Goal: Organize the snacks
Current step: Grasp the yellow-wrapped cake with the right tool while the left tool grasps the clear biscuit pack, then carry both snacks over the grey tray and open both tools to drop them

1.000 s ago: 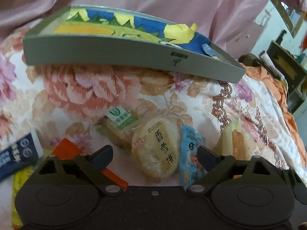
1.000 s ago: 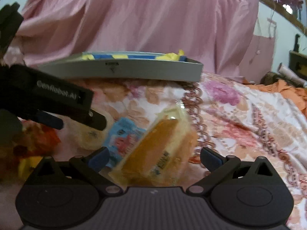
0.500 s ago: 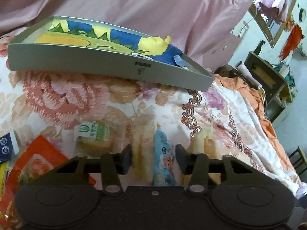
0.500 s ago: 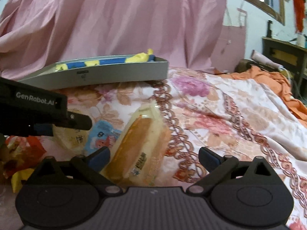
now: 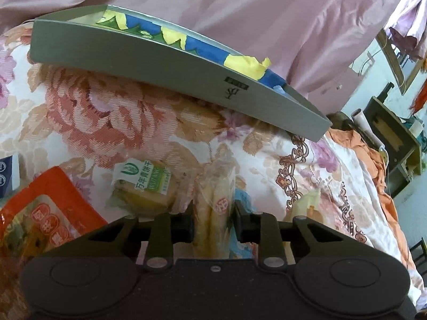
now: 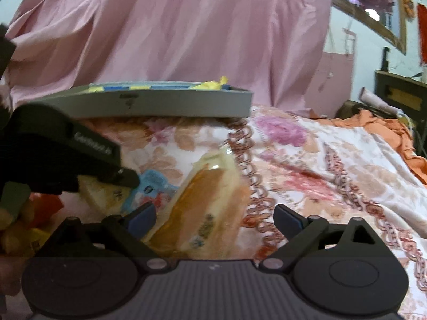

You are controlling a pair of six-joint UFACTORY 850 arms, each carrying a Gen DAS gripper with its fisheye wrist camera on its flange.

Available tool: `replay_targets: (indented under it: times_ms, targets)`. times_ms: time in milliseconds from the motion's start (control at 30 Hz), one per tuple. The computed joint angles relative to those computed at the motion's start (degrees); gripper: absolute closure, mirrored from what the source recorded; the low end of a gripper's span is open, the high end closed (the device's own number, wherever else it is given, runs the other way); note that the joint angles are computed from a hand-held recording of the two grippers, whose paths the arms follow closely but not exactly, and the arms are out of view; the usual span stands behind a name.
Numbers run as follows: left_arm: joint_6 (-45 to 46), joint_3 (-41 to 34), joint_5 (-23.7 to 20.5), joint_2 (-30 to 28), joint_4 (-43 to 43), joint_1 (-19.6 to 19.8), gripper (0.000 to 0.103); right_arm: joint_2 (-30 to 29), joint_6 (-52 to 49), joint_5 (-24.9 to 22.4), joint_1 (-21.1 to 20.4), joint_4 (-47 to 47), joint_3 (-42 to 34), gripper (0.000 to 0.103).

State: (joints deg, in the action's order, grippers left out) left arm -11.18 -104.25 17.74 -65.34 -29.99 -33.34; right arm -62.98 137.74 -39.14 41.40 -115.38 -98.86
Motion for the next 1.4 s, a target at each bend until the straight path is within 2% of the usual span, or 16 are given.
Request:
replay_targets:
  times_ms: [167, 267, 333, 400, 533, 700, 867, 1133, 1400]
  targets:
    - [4.1, 2.8, 1.8, 1.7, -3.4, -0.6, 0.082, -1.9, -5.6, 1.6, -0.1, 5.0, -3.2, 0.008]
    - [6.4, 5.2, 3.1, 3.2, -4.9, -1.2, 0.082, -1.9, -5.8, 4.9, -0.6, 7.1, -3.6, 0.019]
    - [7.8, 6.6, 3.8, 4.0, -5.8, -1.6, 0.083, -1.8, -5.3, 5.4, -0.7, 7.6, -3.3, 0.031]
    - [9.7, 7.6, 4.4, 4.6, -7.2, -2.0, 0.083, -1.6, -5.3, 5.1, -0.6, 8.2, -3.0, 0.035]
    - [14.0, 8.9, 5.0, 5.7, -11.5, -2.8, 0.083, -0.5, -0.9, 5.2, -0.9, 5.4, -1.2, 0.045]
    - [17.2, 10.9, 7.4, 7.7, -14.1, -3.6, 0.083, 1.2, 7.4, 4.6, -1.0, -1.9, 1.5, 0.048]
    - [17.9, 13.4, 10.7, 10.3, -13.6, -4.1, 0.083, 2.7, 13.5, 0.2, -0.4, -8.8, 4.2, 0.048]
    - [19.5, 13.8, 13.0, 13.0, -12.2, -3.6, 0.083, 5.1, 21.5, -8.3, -0.3, -18.9, 8.0, 0.048]
    - [25.5, 5.7, 13.3, 11.1, -15.9, -1.4, 0.083, 3.5, 23.8, -14.1, -2.7, -25.0, 2.9, 0.048]
